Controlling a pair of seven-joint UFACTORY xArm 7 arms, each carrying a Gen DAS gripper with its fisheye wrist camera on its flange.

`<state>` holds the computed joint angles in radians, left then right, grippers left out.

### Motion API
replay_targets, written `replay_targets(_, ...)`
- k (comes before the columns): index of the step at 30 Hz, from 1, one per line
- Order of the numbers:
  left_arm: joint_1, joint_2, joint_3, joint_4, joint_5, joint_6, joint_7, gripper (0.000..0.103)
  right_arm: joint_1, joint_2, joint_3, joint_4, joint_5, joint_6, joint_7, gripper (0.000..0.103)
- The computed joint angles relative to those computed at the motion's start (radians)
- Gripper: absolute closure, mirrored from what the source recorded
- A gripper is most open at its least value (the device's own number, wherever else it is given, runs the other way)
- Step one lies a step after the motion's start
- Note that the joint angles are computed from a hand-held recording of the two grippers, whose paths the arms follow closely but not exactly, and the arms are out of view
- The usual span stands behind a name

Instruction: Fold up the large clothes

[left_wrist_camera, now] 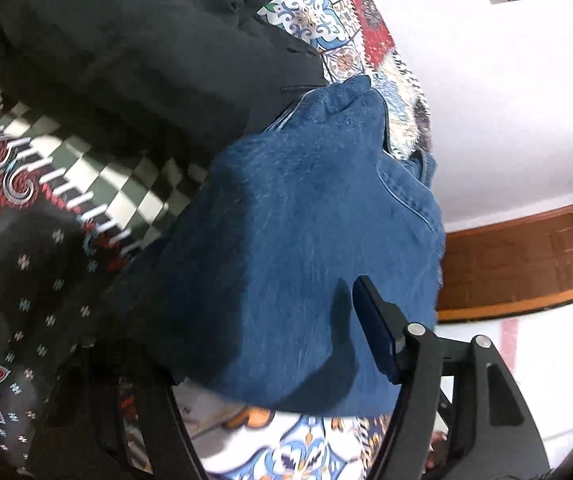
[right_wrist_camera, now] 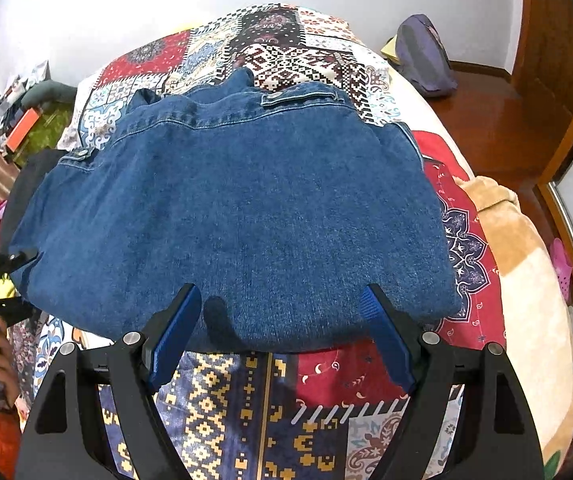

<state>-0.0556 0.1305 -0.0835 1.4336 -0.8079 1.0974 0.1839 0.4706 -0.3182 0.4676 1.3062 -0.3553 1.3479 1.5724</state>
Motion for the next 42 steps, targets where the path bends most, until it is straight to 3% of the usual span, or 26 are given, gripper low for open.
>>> replay_targets(3,-0.052,-0.033,-0.016,-0.017,0.15,-0.108,-0.043,0.052,0.003,0.033,0.011,0.038,-0.014,0.044,-0.01,0.024)
replay_targets(5,-0.078,-0.079,-0.021,-0.056,0.232,-0.197,-0.042,0.067,0.013,0.054,0.011,0.063,-0.019,0.071,-0.02,0.024)
replay_targets(8,-0.119,-0.11,-0.035,-0.057,0.329,-0.292,-0.016,0.078,0.03,0.069,-0.003,0.087,-0.012,0.085,-0.03,0.024)
replay_targets(11,-0.143,-0.131,-0.036,-0.016,0.347,-0.312,0.056,0.08,0.035,0.06,-0.016,0.087,-0.008,0.034,-0.006,0.024)
replay_targets(14,-0.145,-0.119,-0.025,0.073,0.296,-0.269,0.105,0.081,0.029,0.098,-0.009,0.144,-0.038,0.022,0.032,0.024)
replay_targets(20,-0.111,-0.104,-0.002,0.227,0.185,-0.202,0.172,0.082,0.088,0.298,-0.029,0.381,-0.15,0.017,-0.043,0.024)
replay_targets(26,-0.087,-0.152,0.016,0.173,0.227,-0.258,0.192,0.083,0.182,0.593,-0.081,0.666,-0.15,-0.044,-0.188,0.024)
replay_targets(29,-0.089,-0.148,0.016,0.137,0.303,-0.251,0.153,0.083,0.192,0.705,-0.089,0.747,-0.062,-0.099,-0.266,0.023)
replay_targets(31,-0.091,-0.159,0.014,0.095,0.335,-0.256,0.142,0.083,0.244,0.791,-0.115,0.87,-0.063,0.0,-0.301,0.021)
replay_targets(33,-0.098,-0.169,0.009,0.067,0.367,-0.282,0.13,0.083,0.311,0.862,-0.15,1.001,-0.089,0.107,-0.41,0.021)
replay_targets(35,-0.104,-0.168,0.008,0.082,0.365,-0.272,0.117,0.083,0.306,0.829,-0.146,0.966,-0.064,0.094,-0.477,0.024)
replay_targets(37,-0.115,-0.169,0.002,0.099,0.36,-0.259,0.102,0.083,0.283,0.728,-0.154,0.825,-0.016,0.022,-0.471,0.024)
replay_targets(42,-0.164,-0.185,-0.029,0.125,0.311,-0.239,0.123,0.083,0.314,0.424,-0.218,0.474,-0.068,-0.016,-0.292,0.024)
